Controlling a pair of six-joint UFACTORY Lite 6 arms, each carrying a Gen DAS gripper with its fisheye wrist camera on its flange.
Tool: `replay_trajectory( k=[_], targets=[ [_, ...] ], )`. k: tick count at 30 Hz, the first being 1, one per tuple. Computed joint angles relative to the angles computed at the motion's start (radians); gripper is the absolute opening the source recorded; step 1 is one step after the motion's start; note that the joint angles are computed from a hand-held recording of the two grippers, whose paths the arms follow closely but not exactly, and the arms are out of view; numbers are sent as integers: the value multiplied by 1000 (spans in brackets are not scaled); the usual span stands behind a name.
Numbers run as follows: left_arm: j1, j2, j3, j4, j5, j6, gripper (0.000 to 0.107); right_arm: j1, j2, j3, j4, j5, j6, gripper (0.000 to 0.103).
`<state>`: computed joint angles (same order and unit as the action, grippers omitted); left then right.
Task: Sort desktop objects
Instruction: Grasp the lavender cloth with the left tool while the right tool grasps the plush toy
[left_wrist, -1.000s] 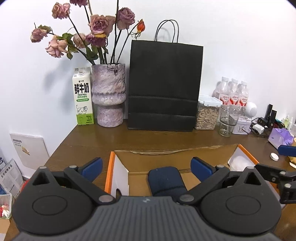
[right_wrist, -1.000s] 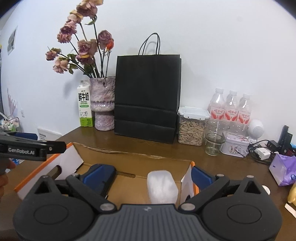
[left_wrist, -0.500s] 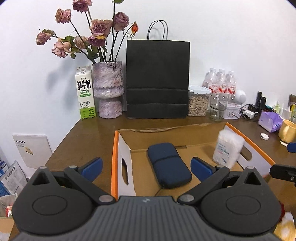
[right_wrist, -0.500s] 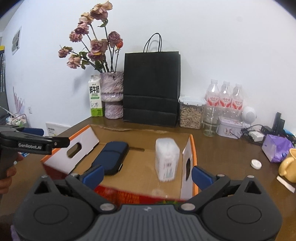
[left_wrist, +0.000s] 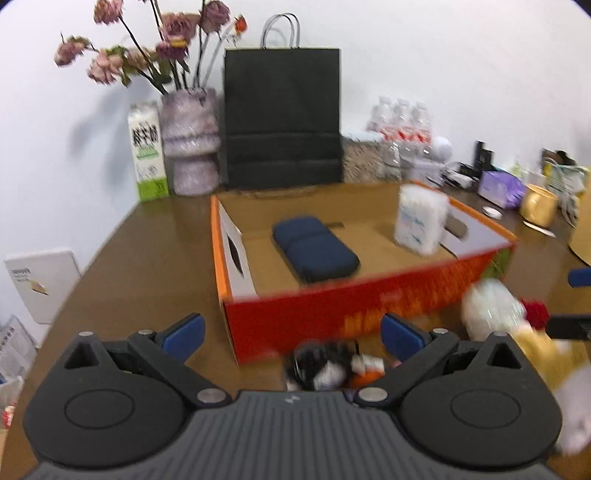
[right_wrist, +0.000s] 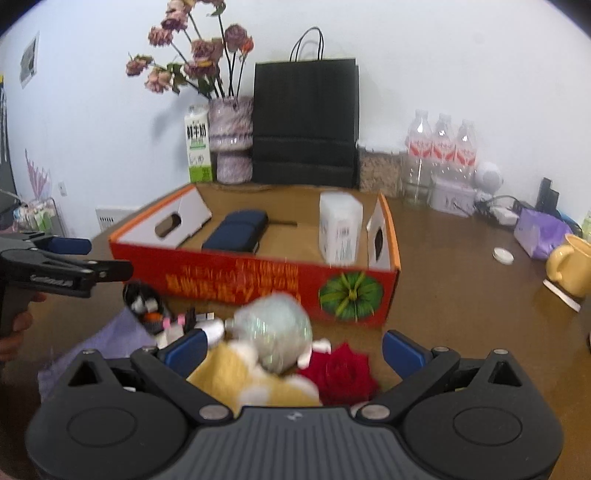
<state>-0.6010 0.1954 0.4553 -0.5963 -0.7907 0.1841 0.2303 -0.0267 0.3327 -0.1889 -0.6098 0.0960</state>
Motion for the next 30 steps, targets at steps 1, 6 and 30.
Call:
replay_trajectory(
  k=[1,6,30],
  targets=[
    [10,-10,-26,48,-1,-33,103,11,-8,-15,28,6,-18,101],
    [31,-15,-75,167,19,-67,103,52,-35,-71,117,15,-72,101],
    [124,52,-151,591,-49,-333,61,188,81,-49,352,14,-174,84]
  ],
)
